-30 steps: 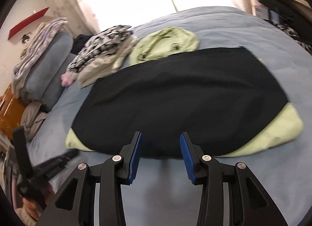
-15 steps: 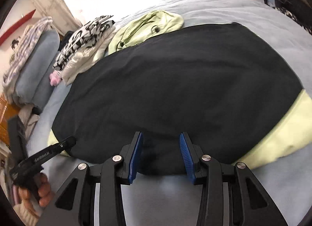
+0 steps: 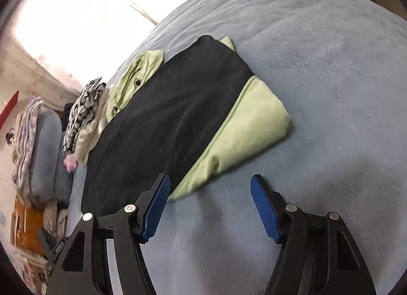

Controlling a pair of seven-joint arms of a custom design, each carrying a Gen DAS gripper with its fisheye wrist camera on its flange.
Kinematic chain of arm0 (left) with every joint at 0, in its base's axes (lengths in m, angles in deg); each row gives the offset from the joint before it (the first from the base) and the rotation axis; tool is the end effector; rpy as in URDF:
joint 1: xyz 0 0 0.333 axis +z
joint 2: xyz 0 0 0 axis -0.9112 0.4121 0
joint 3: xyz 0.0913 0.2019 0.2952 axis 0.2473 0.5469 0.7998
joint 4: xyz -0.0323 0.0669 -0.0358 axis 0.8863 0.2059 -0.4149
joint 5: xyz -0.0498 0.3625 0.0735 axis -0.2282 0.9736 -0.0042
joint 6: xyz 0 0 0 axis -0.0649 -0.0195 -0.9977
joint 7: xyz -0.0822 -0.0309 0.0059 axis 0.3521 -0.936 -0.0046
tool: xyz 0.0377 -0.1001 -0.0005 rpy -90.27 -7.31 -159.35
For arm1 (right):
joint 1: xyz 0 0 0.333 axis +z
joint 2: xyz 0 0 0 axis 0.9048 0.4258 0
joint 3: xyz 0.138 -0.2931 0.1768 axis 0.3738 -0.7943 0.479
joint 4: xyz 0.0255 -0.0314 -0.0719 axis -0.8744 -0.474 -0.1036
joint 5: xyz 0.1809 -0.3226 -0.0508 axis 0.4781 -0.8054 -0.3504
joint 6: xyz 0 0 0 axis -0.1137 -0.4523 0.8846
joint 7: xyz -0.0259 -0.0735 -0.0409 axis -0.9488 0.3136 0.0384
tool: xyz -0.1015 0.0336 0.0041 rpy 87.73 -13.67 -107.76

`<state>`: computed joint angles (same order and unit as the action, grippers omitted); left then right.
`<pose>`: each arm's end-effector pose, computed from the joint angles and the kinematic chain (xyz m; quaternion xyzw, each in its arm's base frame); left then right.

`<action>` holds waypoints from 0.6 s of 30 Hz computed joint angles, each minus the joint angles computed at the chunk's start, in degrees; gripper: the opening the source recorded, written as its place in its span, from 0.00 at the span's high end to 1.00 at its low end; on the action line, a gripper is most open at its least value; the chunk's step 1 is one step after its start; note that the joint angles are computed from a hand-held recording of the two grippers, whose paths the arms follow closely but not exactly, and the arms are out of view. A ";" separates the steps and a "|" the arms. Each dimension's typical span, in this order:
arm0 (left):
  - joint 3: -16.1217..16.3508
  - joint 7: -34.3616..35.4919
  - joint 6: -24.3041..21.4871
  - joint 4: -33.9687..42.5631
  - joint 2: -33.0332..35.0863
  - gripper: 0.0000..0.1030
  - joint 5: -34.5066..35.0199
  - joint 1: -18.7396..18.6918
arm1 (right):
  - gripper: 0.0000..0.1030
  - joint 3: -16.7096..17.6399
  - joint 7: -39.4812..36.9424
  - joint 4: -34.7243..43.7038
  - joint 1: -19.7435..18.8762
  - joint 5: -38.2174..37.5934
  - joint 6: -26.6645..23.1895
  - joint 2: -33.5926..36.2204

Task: Fold large clothes

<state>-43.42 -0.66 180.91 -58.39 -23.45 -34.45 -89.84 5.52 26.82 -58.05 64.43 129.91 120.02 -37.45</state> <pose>0.5431 -0.2877 0.4458 -0.8372 0.4189 -0.3477 0.0517 0.6669 0.0777 0.4007 -0.5592 0.7445 -0.0082 0.3647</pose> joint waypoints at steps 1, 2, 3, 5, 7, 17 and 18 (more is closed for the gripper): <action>0.45 -0.76 0.66 0.17 0.43 0.44 0.11 -0.08 | 0.35 -1.51 3.49 2.52 1.70 -2.16 0.20 2.14; 0.60 -0.87 0.78 0.95 1.38 0.43 -0.58 0.21 | 0.35 -2.08 5.75 4.38 2.20 -3.52 0.11 3.74; -0.01 -0.03 0.26 1.73 2.23 0.43 -2.40 1.03 | 0.35 -2.57 8.43 6.74 2.56 -4.78 0.00 5.65; 0.15 0.66 0.23 3.70 4.29 0.43 -5.14 1.65 | 0.39 -2.86 12.83 10.60 3.23 -7.66 -0.06 8.66; 0.83 1.01 -0.55 5.49 5.69 0.44 -7.65 1.56 | 0.55 -2.77 15.93 14.89 3.50 -10.36 -0.14 11.90; 12.56 -14.69 -8.64 9.67 5.34 0.95 5.10 -9.29 | 0.94 1.42 18.94 14.55 1.54 -18.30 6.40 12.08; 12.06 -15.30 -9.56 9.35 4.24 0.95 6.21 -9.27 | 0.94 0.97 19.25 13.42 2.16 -19.67 7.50 10.94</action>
